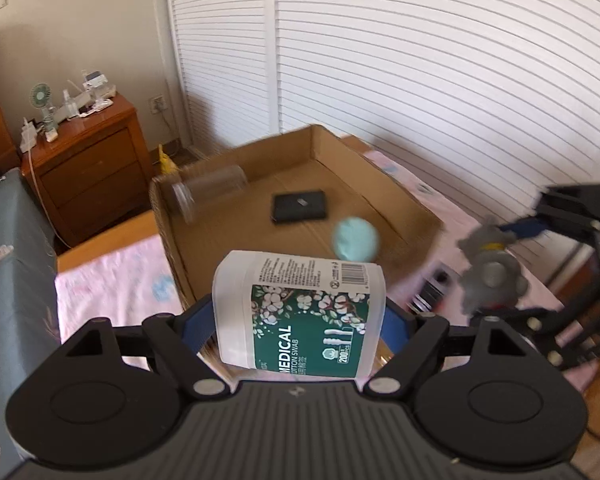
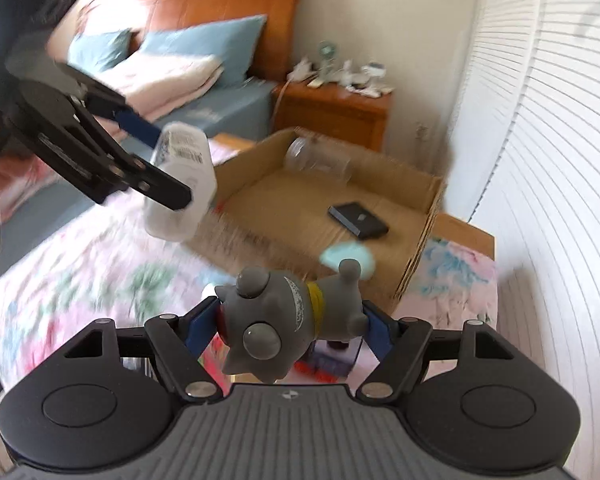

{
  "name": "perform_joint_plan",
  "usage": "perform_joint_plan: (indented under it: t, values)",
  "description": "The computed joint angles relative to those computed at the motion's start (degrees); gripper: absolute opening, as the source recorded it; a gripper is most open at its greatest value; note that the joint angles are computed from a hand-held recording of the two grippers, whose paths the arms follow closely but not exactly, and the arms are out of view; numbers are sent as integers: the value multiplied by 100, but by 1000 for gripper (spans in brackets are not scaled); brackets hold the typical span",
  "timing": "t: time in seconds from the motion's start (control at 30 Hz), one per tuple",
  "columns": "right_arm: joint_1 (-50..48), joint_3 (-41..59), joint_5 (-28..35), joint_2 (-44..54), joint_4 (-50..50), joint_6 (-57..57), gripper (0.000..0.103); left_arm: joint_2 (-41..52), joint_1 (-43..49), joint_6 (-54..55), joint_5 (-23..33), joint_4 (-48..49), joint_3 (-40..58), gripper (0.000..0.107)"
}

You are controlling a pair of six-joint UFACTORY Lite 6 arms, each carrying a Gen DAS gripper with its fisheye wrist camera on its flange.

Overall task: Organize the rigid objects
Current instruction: 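Carry bottle with left tool and gray toy with right tool into box, release both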

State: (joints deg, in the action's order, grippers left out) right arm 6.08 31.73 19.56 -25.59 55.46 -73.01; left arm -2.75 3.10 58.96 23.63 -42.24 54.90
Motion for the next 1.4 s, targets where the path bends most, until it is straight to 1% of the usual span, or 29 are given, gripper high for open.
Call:
perform_joint_plan:
  t: [0.1,0.2,0.27,0.3,0.33,0.4,0.5,0.53,0.57,0.63,0.77,0.83,0.87,0.97,1.03,1.07,1.13,1.23,1.27,1.33,1.4]
  values:
    - [220,427,-250,429,-165,503,79,801,-77,-747,-74,672,844,82]
    - [566,926,-556,874,-1164,1742,79,1579,-149,-1529,-15,1447,1704,82]
    - [686,1276,-583,1173,-1699,2357,79,2087,-188,-1959,92,1859,2265,82]
    - [726,1402,-614,1294,-1809,2524,79,2296,-204,-2144,143,2033,2499,82]
    - [750,1501,-629,1386,-1845,2611,79,2512,-225,-2324,186,2193,2736,82]
    - [740,1674,-596,1579,-1557,2389,79,2903,-262,-2612,252,2429,3168,82]
    - [767,1798,-628,1750,-1466,2376,79,3391,-292,-2975,205,2647,3676,82]
    - [779,1824,-646,1793,-1461,2392,79,3544,-281,-3124,183,2698,3844,84]
    - [787,1844,-652,1826,-1491,2425,79,3679,-260,-3266,143,2706,3989,86]
    - [806,1843,-679,1838,-1631,2586,79,3821,-137,-3091,207,2321,4167,86]
    - [864,1860,-740,1876,-2097,3049,79,3419,56,-2400,62,1523,3666,88]
    - [907,1930,-773,1953,-2360,3329,79,3087,91,-2197,-96,1393,3279,90]
    - [925,1959,-776,1979,-2458,3457,79,2835,134,-1955,-207,1202,2964,91]
    - [992,2063,-788,2079,-2849,3916,79,2199,287,-1153,-304,555,2252,94]
    - [1063,2120,-788,2129,-3357,4467,79,1748,490,-240,-221,-280,1746,99]
    - [1087,2154,-772,2165,-3447,4566,79,1490,623,259,-119,-734,1447,100]
    - [1125,2224,-714,2227,-3579,4686,79,1070,823,673,23,-1074,989,100]
    - [1261,2336,-705,2312,-4474,5672,79,377,1114,1410,117,-1693,194,100]
    - [1286,2359,-696,2321,-4607,5850,79,127,1208,1677,120,-1923,-109,100]
    - [1337,2405,-647,2331,-4816,6114,79,-423,1284,1788,-159,-2116,-736,100]
    - [1462,2424,-591,2336,-5570,6810,79,-998,1278,1982,-445,-2267,-1368,100]
